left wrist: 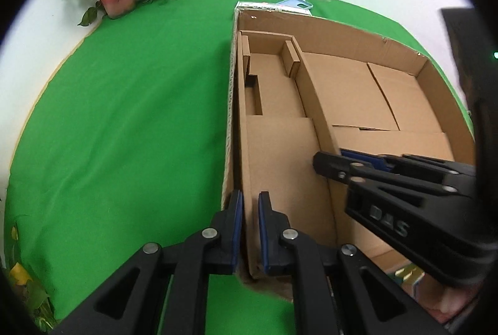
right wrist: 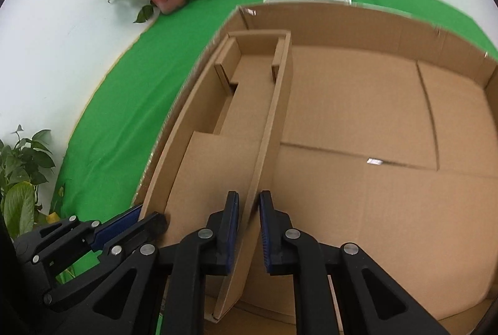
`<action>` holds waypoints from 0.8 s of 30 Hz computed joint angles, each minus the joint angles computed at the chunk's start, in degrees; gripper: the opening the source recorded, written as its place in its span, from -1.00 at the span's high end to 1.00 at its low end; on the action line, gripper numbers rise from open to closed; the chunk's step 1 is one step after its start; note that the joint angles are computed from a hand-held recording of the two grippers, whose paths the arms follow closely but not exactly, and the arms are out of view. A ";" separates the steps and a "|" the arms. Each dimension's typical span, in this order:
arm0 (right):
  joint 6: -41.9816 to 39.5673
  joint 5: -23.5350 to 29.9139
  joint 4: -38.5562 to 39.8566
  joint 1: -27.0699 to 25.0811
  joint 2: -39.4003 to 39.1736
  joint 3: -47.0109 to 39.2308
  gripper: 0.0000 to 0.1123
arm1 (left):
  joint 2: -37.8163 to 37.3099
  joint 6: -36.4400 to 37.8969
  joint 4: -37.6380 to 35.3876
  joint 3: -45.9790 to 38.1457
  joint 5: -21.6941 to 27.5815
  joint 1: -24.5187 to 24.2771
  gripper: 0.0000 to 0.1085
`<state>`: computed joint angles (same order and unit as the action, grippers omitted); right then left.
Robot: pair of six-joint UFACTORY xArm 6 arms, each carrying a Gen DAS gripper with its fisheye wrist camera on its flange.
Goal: Organize rigid objects
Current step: 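Lift the insert tray and lower it into the large box, then open the left tool and withdraw from the box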
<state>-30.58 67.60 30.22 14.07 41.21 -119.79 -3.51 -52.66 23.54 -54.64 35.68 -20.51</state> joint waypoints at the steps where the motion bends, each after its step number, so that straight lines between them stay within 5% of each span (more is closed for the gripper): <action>1: 0.10 0.26 0.09 0.06 0.15 0.08 0.71 | -1.61 -0.02 -0.15 1.42 -0.96 -0.04 0.84; 5: -2.15 -1.76 1.38 -0.08 -3.44 5.30 0.60 | -9.71 -9.03 9.04 7.49 -3.96 -1.33 0.81; 7: -5.88 -9.71 4.49 -1.63 -12.72 16.46 0.43 | -14.22 -18.14 19.30 9.74 -1.40 -4.13 0.75; 9: -14.61 -19.23 10.24 -3.48 -23.11 28.09 -0.47 | -18.17 -27.77 30.45 10.87 5.59 -9.64 0.43; 11: -25.93 -28.23 19.66 -5.99 -33.85 39.24 -0.83 | -21.32 -38.32 42.44 11.49 17.58 -18.97 -0.61; 13: -32.67 -32.96 24.20 -8.11 -40.07 45.63 -0.83 | -21.45 -48.33 53.11 12.13 29.57 -27.78 -0.87; 15: -34.53 -35.86 23.83 -10.12 -44.91 50.77 -0.83 | -19.40 -52.29 55.91 10.83 37.99 -33.74 -0.88; 18: -37.89 -33.61 24.96 -14.43 -51.16 57.36 -0.83 | -18.63 -53.89 54.12 9.30 35.04 -36.72 -0.89; 20: -39.47 -31.05 26.04 -17.02 -54.03 60.42 -0.77 | -17.36 -53.69 52.07 8.03 33.75 -38.30 -0.70; 21: -40.01 -29.62 26.20 -18.44 -55.16 61.82 -0.54 | -16.74 -53.11 51.23 7.43 33.17 -39.05 -0.24; 22: -41.09 -28.07 26.64 -19.70 -56.56 63.39 -0.35 | -16.30 -52.08 49.69 6.90 31.73 -38.76 0.97; 23: -42.45 -26.87 27.29 -20.83 -57.87 64.87 0.01 | -15.82 -51.06 46.96 6.16 30.18 -38.23 0.88; 24: -43.24 -26.20 27.21 -21.81 -59.46 66.51 0.08 | -15.93 -51.72 45.58 6.17 29.81 -38.46 0.89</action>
